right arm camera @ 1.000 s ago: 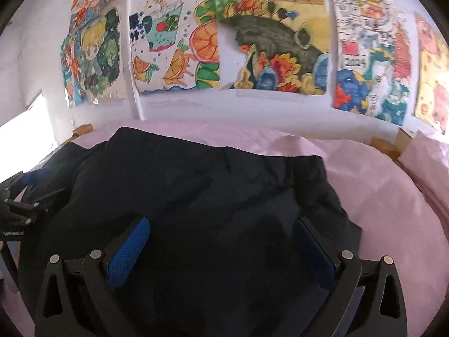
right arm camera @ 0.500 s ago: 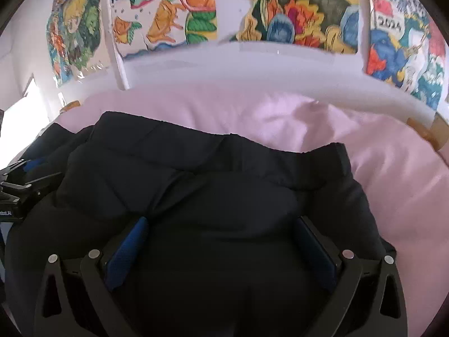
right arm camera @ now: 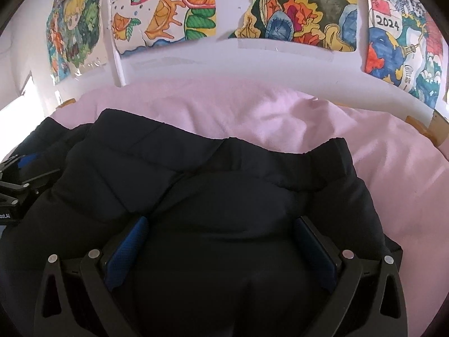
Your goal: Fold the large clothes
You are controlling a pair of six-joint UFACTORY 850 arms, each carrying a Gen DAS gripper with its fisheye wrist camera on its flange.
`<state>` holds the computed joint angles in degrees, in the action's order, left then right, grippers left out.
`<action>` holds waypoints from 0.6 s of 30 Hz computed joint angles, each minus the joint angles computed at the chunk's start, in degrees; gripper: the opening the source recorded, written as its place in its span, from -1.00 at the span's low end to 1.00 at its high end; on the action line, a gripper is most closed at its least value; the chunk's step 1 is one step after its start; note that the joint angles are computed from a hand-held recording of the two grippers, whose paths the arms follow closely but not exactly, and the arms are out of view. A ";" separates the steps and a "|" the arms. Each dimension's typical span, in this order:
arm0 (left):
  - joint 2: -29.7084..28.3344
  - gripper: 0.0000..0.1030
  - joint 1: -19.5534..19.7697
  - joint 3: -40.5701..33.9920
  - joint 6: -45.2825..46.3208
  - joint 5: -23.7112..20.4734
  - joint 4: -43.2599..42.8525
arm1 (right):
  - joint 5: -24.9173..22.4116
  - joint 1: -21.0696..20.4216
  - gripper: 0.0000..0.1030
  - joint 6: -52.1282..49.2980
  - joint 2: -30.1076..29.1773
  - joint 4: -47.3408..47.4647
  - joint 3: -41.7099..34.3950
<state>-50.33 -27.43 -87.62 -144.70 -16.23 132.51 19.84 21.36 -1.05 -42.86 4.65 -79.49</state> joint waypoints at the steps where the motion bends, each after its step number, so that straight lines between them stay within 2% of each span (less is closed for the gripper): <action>1: 0.17 0.98 -0.09 0.35 -0.83 -0.29 0.85 | 0.52 0.05 1.00 0.14 0.22 -0.01 0.44; 5: 1.26 0.98 -0.27 1.84 -4.29 -0.52 4.42 | 3.07 -0.51 1.00 6.02 1.46 -5.09 2.82; 12: 2.94 0.98 -0.52 4.02 -7.73 -0.89 7.80 | 9.09 -3.48 1.00 28.04 4.62 -25.04 7.99; 14: 3.33 0.98 -0.64 4.38 -7.14 -0.87 7.07 | 10.09 -4.06 1.00 30.69 5.80 -27.50 9.53; 18: 4.47 0.98 -0.85 5.24 -4.18 -0.61 3.64 | 11.99 -4.44 1.00 29.62 8.53 -25.34 13.07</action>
